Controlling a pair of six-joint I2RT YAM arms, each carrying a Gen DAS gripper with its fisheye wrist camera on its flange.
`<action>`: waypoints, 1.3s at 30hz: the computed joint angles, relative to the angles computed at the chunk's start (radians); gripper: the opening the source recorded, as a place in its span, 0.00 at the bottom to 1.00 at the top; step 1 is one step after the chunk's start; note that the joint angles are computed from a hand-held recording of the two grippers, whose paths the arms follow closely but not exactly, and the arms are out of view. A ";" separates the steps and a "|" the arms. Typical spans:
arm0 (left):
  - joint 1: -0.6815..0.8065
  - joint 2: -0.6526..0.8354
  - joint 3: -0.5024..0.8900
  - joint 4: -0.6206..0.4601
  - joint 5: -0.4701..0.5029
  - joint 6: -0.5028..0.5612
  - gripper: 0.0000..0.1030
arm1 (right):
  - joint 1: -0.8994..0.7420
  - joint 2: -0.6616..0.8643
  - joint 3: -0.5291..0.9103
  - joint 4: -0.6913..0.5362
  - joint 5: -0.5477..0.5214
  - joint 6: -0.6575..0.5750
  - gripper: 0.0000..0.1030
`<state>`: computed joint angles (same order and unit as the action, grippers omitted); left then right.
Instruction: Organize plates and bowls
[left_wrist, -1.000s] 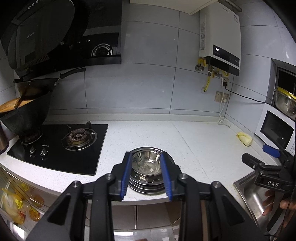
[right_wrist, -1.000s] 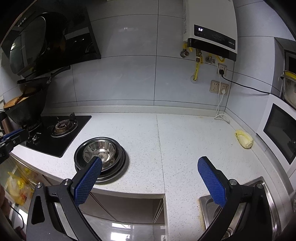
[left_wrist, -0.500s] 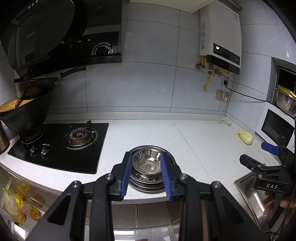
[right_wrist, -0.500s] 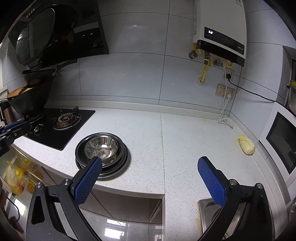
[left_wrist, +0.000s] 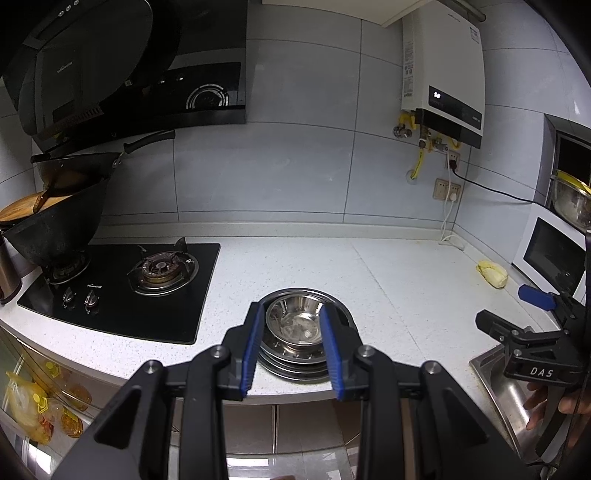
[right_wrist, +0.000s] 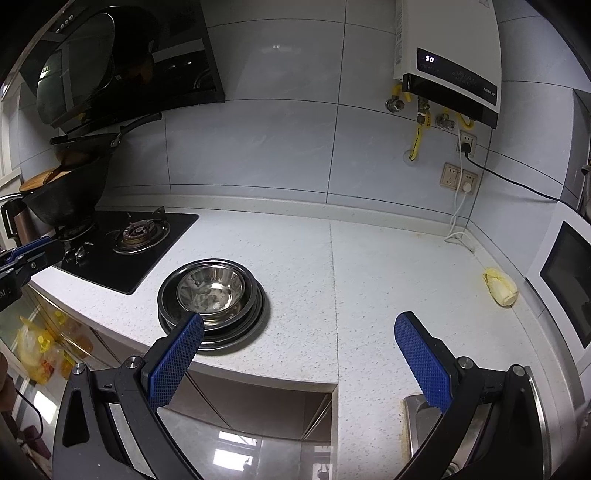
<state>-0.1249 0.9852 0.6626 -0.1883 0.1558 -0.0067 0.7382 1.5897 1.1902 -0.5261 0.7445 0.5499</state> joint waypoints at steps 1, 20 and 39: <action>0.001 0.004 0.002 -0.001 0.003 0.001 0.29 | -0.001 -0.001 -0.001 0.001 -0.001 0.000 0.98; -0.030 0.127 0.028 0.060 0.018 0.004 0.29 | -0.051 -0.040 -0.044 0.001 -0.030 0.051 0.99; -0.044 0.166 0.027 0.098 0.039 0.022 0.29 | -0.070 -0.073 -0.061 -0.021 -0.022 0.084 0.99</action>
<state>-0.1685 1.1508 0.6899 -0.0906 0.1949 0.0155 0.6681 1.5169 1.1294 -0.5475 0.7223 0.6342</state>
